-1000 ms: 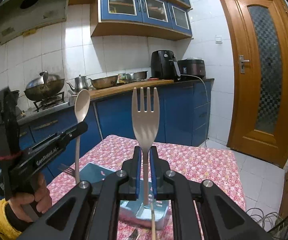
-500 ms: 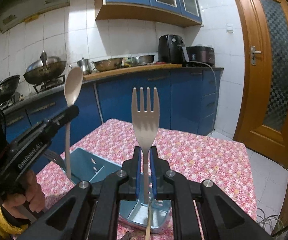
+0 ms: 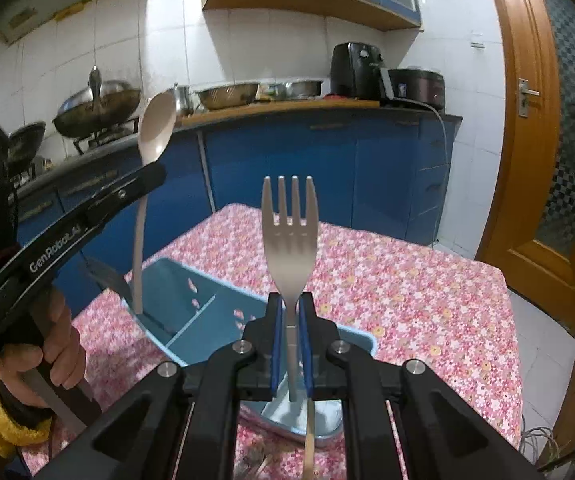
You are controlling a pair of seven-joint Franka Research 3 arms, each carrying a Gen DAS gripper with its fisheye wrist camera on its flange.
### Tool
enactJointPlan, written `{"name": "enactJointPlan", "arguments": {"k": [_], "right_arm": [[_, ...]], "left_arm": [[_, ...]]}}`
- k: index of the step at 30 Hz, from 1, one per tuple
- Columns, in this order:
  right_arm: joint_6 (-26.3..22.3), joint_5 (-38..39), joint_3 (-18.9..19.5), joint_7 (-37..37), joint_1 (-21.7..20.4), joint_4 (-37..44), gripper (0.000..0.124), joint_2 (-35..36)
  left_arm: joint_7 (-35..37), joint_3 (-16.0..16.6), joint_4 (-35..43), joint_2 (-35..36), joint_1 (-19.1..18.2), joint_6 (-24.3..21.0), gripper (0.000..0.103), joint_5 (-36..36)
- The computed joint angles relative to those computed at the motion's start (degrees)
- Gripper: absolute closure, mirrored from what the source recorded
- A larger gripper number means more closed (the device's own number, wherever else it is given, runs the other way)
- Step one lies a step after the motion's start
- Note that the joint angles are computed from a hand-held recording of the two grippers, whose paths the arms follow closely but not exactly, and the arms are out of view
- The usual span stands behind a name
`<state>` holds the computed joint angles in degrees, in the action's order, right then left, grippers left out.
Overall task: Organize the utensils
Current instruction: 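Lower the plastic fork into the box and open right tool while left tool releases the spoon there, then move both tools away from the box back down toward the remaining utensils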
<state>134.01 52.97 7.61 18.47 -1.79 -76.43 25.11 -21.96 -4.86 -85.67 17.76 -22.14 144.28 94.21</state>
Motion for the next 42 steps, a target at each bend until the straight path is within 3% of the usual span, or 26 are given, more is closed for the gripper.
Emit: {"name": "enactJointPlan", "arguments": {"k": [5,10,23,28,34,42], "right_arm": [[-1.0,-2.5,-0.5,1.1,0.5,-0.1,0.112,0.0],[-1.6,-0.5,-0.2,0.3,-0.6,-0.6,0.1,-0.8],[0.6,1.6,-2.3,0.0,-0.7,-6.4,0.1,-5.9],[1.0,1.7,-3.1,0.6,-0.7,-7.6,0.1,-6.8],[0.8,3.3,-3.6,1.2,-1.4,-9.1,0.1,-8.1],[0.7,7.6,-4.6,0.4,-1.9,-13.4,0.1,-11.5]], "left_arm": [[-1.4,0.1,-0.2,0.1,0.3,0.7,0.1,0.3],[-2.0,0.1,-0.7,0.0,0.7,1.1,0.1,-0.1],[-3.7,-0.2,-1.8,0.0,0.8,2.7,0.1,1.4],[-0.6,-0.6,-2.3,-0.6,1.1,3.7,0.08,-2.2],[2.6,-1.1,-3.4,-2.1,1.1,4.4,0.078,-4.4],[7.1,-3.0,-6.5,-5.9,0.3,2.1,0.078,-7.8]]}}
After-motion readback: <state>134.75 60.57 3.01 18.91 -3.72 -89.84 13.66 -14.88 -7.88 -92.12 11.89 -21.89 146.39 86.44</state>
